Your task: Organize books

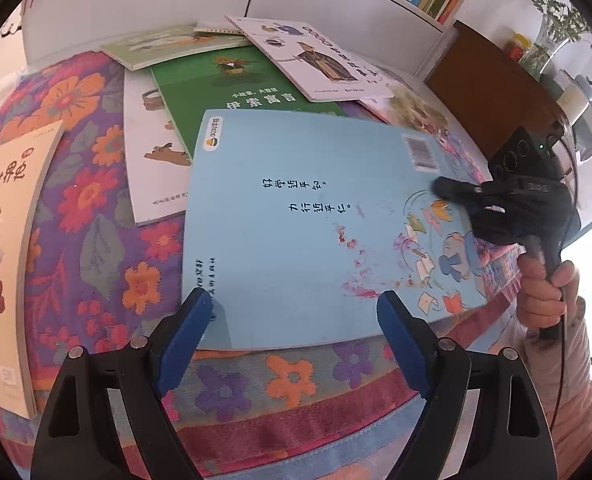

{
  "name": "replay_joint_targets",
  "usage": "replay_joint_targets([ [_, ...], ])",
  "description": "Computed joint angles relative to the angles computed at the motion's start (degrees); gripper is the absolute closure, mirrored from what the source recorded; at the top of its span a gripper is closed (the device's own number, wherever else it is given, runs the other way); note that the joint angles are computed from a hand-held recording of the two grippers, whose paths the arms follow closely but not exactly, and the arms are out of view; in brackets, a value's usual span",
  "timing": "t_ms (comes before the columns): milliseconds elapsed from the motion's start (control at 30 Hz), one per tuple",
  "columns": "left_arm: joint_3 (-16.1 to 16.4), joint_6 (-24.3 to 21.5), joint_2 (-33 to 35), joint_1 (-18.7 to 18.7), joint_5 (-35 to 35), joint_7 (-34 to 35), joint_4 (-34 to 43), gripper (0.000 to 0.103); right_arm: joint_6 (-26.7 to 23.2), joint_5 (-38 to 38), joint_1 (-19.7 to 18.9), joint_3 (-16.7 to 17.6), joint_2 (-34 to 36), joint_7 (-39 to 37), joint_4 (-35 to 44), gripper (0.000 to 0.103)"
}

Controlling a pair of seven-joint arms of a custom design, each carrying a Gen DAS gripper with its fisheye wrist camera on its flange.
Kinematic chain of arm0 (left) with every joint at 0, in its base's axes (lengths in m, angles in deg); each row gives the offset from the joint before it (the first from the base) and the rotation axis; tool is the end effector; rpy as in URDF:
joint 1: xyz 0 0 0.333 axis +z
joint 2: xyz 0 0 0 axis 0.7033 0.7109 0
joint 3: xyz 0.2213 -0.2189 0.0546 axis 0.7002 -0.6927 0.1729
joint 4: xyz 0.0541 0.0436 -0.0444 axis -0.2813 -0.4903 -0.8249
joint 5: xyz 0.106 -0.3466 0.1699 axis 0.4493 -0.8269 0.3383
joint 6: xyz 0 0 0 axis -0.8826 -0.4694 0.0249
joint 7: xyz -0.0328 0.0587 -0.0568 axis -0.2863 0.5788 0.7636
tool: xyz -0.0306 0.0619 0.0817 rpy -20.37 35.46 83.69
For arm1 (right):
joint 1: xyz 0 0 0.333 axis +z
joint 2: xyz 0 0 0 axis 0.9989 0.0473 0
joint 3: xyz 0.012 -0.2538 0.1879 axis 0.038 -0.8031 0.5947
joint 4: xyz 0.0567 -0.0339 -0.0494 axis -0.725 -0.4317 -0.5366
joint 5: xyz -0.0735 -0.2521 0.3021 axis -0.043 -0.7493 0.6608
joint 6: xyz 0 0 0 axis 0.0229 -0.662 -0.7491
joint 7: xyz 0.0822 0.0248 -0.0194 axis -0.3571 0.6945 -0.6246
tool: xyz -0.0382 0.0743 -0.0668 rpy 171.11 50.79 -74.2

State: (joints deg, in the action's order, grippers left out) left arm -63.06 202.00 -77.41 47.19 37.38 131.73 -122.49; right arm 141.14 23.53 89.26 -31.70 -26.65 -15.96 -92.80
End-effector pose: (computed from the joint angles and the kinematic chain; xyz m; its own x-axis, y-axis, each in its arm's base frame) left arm 0.6211 -0.0471 0.5600 -0.1490 -0.9368 0.3164 -0.8852 -0.0163 -0.4650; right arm 0.6981 0.1794 0.4438 0.1200 -0.3894 -0.9132 -0.9816 0.0910 -0.1678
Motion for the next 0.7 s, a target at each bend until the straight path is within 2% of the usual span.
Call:
replay_joint_targets([
  [67, 0.2, 0.1, -0.1, 0.2, 0.1, -1.2, -0.1, 0.020, 4.1, 0.5, 1.0, -0.2, -1.0, 2.1, -2.0, 0.090],
  [167, 0.6, -1.1, -0.3, 0.6, 0.9, -3.5, 0.0, 0.021, 5.0, 2.6, 0.7, 0.0, -2.8, 1.6, -3.3, 0.093],
  [200, 0.9, -3.1, 0.0, 1.1, -1.1, -3.1, 0.4, 0.021, 4.7, 3.0, 0.4, -0.1, -3.9, 1.5, -3.5, 0.094],
  [267, 1.3, -3.9, -0.4, 2.1, -5.7, -1.3, -0.3, 0.023, 5.2, 0.8, 0.9, -1.2, -5.9, 1.9, -2.4, 0.096],
  [300, 1.6, -4.6, -0.7, 2.5, -6.8, -1.4, -0.4, 0.025, 6.6, -1.3, 1.5, -1.9, -7.4, 1.9, -1.9, 0.097],
  [333, 1.8, -5.0, -1.0, 2.7, -7.3, -1.7, -0.6, 0.025, 8.9, -4.0, 2.4, -2.7, -9.2, 2.0, -1.5, 0.103],
  [400, 2.0, -4.2, -2.4, 2.9, -7.9, -1.6, -1.6, 0.025, 12.7, -9.8, 3.8, -4.0, -12.3, 1.2, 0.0, 0.103],
  [533, 2.8, -3.2, -4.4, 2.8, -8.6, -1.5, -3.0, 0.025, 13.4, -24.0, 6.9, -5.6, -15.8, 4.9, 3.1, 0.103],
  [600, 3.2, -2.7, -5.1, 2.7, -8.0, -1.6, -3.7, 0.025, 10.6, -28.2, 7.8, -5.6, -15.0, 6.6, 4.9, 0.098],
  [633, 3.3, -2.7, -5.2, 2.5, -7.8, -1.5, -3.8, 0.025, 8.9, -28.7, 7.9, -5.5, -14.3, 7.2, 5.2, 0.086],
  [667, 3.3, -2.6, -5.6, 2.3, -7.5, -1.3, -4.3, 0.025, 7.2, -28.5, 7.8, -5.4, -13.1, 8.0, 5.4, 0.066],
  [700, 3.3, -2.7, -5.6, 2.1, -7.2, -1.1, -4.4, 0.025, 7.0, -28.0, 7.6, -5.3, -12.7, 8.6, 4.0, 0.062],
])
